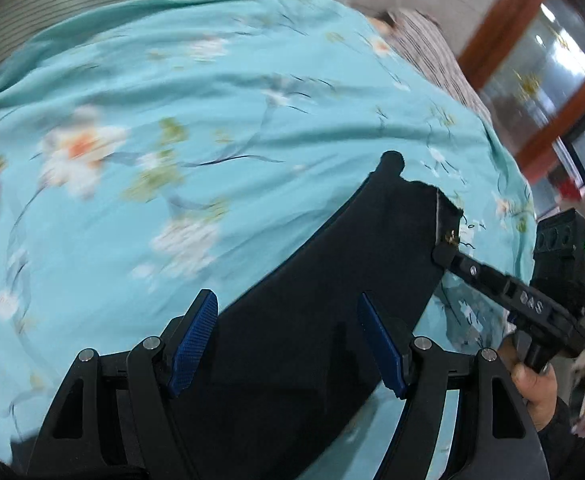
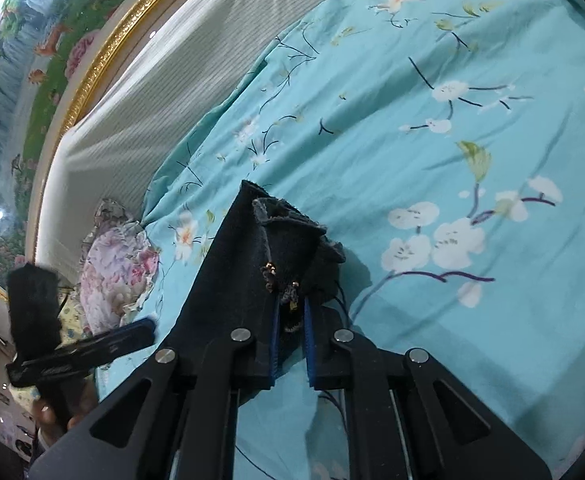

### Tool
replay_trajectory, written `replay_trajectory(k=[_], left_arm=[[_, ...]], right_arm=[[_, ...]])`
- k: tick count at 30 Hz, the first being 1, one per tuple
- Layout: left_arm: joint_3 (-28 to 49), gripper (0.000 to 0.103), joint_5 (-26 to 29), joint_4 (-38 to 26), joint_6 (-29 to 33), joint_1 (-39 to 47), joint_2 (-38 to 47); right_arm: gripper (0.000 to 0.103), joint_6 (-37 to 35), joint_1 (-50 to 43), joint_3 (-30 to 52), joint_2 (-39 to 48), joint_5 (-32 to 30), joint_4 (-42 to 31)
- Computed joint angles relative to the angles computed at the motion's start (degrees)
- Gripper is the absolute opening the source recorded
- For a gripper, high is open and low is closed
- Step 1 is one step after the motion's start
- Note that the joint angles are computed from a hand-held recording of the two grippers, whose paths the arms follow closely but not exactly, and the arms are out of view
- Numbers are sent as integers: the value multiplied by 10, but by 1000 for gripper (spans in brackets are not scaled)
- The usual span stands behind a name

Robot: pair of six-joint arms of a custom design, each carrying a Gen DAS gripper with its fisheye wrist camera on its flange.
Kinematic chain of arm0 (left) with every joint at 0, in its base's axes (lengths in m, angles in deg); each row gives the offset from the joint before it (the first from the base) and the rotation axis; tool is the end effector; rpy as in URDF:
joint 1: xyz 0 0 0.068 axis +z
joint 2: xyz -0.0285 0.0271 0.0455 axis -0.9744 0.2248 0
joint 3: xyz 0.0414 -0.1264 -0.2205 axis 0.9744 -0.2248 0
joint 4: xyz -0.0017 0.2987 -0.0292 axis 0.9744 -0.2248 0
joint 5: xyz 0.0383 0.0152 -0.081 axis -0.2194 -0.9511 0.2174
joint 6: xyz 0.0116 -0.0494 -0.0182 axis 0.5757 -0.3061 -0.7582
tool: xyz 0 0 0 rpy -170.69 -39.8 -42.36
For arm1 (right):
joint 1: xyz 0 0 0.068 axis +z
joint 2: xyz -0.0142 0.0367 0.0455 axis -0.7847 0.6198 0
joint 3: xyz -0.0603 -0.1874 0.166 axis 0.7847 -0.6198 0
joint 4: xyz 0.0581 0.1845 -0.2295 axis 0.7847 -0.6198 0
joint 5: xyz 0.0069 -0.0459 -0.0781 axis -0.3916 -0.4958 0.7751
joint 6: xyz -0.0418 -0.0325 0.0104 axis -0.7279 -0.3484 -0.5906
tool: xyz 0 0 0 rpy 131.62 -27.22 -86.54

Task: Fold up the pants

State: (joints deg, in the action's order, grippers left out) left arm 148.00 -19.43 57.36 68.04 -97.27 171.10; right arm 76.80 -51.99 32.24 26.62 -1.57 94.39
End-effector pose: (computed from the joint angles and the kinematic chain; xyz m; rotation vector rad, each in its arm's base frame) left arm 0.3655 -0.1476 0.1082 0.7723 2.6448 -0.5274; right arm 0.2128 0.0124 0.0640 0.5551 2.2749 0.7776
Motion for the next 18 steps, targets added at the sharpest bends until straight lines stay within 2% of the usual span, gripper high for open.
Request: replay_trajectory(k=[4, 6, 11, 14, 17, 18], left_arm=[[101, 73, 6, -28, -5, -29, 89], [163, 73, 27, -63, 7, -39, 138], [291, 71, 42, -136, 27, -57, 236], [325, 70, 61, -151, 38, -65, 261], [349, 57, 61, -165, 49, -82, 279], [347, 48, 59, -163, 51, -85, 277]], right_arm=[[11, 0, -10, -13, 6, -16, 15], [11, 3, -13, -17, 13, -21, 26], [11, 1, -18, -19, 18, -31, 39], [11, -2, -18, -22, 10, -32, 35], [11, -3, -20, -22, 14, -35, 38], [11, -4, -20, -21, 16, -35, 40]])
